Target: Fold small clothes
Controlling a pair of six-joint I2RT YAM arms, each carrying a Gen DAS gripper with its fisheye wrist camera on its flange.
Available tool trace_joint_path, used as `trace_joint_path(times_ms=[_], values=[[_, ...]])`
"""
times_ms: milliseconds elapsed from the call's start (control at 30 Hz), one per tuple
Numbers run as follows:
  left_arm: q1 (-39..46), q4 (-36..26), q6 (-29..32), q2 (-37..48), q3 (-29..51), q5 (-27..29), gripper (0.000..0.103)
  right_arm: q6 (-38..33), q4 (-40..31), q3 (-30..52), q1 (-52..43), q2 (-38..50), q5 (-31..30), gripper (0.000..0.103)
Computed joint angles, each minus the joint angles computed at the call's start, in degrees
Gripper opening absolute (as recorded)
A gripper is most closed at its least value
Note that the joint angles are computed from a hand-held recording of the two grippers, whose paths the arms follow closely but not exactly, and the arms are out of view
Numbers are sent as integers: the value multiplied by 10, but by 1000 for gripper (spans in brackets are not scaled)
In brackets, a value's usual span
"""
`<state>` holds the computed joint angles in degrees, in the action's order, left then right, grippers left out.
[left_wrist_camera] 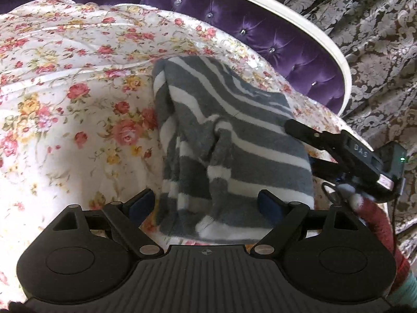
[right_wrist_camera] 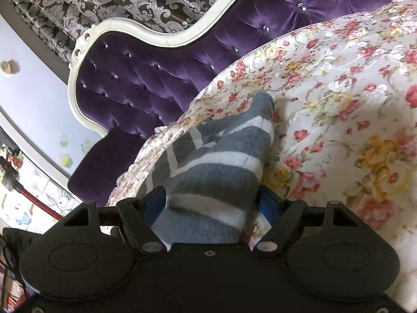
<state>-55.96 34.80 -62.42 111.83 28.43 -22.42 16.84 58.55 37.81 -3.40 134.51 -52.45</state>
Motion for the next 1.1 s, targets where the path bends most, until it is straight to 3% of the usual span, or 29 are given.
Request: trace_joint_path(times_ms=[167, 233, 267, 333, 400, 500, 667, 900, 1100], values=[[15, 86, 12, 36, -4, 15, 85, 11, -4, 21, 10, 7, 1, 80], [21, 125, 21, 48, -8, 35, 72, 4, -16, 24, 13, 2, 4, 77], [23, 150, 19, 56, -12, 43, 58, -2, -23, 23, 15, -3, 10, 73], [19, 147, 10, 62, -6, 34, 45, -21, -41, 16, 20, -19, 37, 54], [19, 161, 11, 68, -10, 33, 34, -37, -65, 14, 21, -33, 51, 49], [15, 221, 0, 75, -32, 31, 29, -59, -78, -6, 30, -66, 80, 47], [-20, 251, -10, 58, -47, 19, 29, -78, -125, -62, 27, -157, 96, 46], [-157, 194, -84, 36, -30, -68, 29, -180, -284, -167, -34, -328, 76, 47], [-291, 108, -173, 31, 4, -161, 29, -351, -479, -245, -142, -457, 14, 47]])
